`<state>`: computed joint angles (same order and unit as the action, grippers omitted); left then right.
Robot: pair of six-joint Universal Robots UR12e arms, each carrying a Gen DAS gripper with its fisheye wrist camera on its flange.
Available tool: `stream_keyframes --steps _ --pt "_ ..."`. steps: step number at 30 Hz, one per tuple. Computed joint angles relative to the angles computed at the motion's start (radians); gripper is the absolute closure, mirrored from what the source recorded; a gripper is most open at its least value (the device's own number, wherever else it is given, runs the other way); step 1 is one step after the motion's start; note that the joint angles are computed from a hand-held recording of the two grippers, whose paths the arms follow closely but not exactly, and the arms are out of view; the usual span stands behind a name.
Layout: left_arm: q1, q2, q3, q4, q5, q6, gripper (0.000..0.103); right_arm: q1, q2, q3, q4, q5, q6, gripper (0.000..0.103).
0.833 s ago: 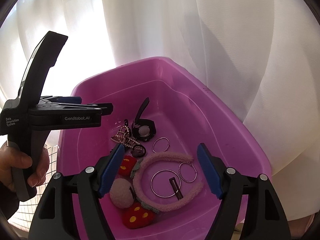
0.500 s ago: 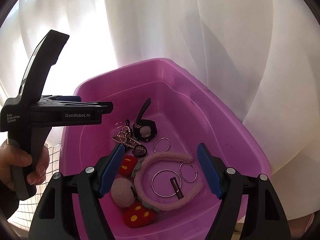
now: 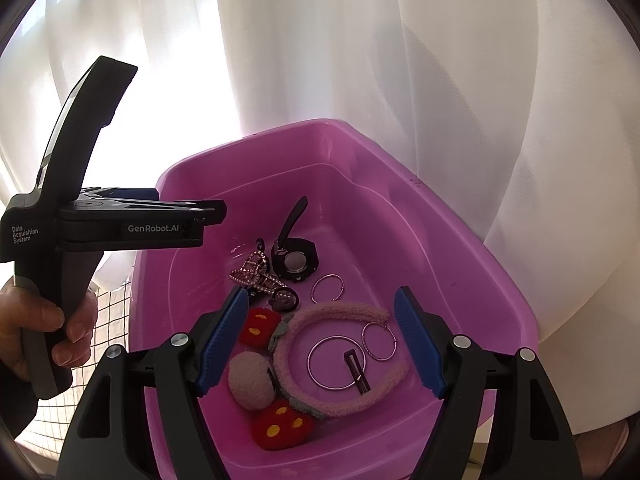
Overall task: Organize jewelry
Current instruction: 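Open both tools to drop the hair tie and hoop into the tub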
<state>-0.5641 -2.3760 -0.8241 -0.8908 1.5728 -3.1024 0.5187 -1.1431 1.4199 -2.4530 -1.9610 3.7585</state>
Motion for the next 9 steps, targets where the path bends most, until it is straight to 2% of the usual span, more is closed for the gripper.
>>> stream_keyframes --steps 9 --pt "0.001 0.02 -0.024 0.02 0.027 -0.011 0.009 0.008 0.0 -0.002 -0.005 -0.006 -0.002 0.031"
